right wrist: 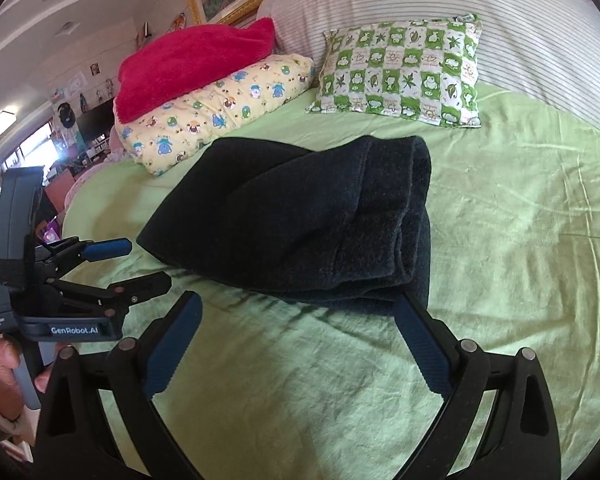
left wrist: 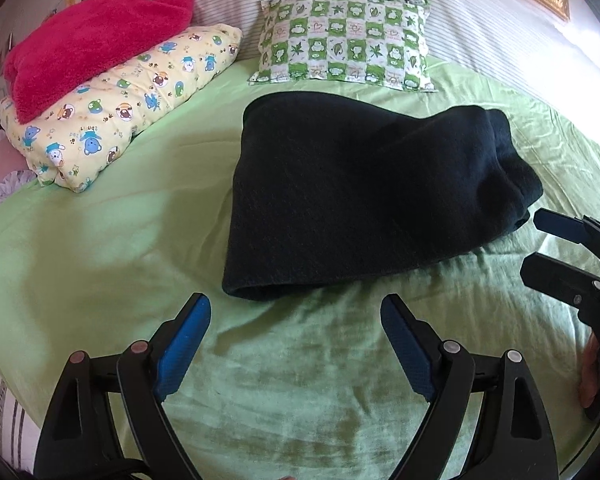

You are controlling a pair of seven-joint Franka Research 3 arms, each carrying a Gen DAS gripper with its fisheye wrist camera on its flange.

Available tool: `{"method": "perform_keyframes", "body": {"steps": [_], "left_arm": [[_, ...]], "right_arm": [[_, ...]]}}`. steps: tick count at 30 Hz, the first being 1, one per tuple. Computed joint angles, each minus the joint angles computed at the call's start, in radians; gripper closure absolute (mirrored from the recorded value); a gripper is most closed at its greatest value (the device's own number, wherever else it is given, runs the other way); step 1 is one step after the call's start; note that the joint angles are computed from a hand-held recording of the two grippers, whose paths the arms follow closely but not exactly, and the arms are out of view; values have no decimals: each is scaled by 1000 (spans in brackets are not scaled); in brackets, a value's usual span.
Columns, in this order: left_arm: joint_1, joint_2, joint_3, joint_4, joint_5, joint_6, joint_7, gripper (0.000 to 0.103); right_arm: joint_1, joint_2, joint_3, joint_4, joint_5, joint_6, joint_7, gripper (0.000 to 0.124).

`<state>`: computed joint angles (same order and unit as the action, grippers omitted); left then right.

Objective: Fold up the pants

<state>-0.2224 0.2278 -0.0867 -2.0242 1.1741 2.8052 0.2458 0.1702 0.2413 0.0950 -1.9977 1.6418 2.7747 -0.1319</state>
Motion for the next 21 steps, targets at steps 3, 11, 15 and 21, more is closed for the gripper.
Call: {"method": "perform_keyframes", "body": {"steps": [3, 11, 15, 21], "left_arm": [[-3, 3, 4, 3, 21, -2, -20, 15], [3, 9, 5, 6, 2, 5, -14, 15], [0, 14, 5, 11, 1, -10, -6, 15], [-3, 18, 6, 12, -6, -10, 1, 15]], "right_arm": [[2, 11, 2, 3, -2, 5, -17, 27], [5, 28, 9, 5, -13, 18, -24, 27], [-7, 34, 9, 8, -18, -1, 1, 27], [-3, 25, 8, -2, 38, 6, -53, 27]]}}
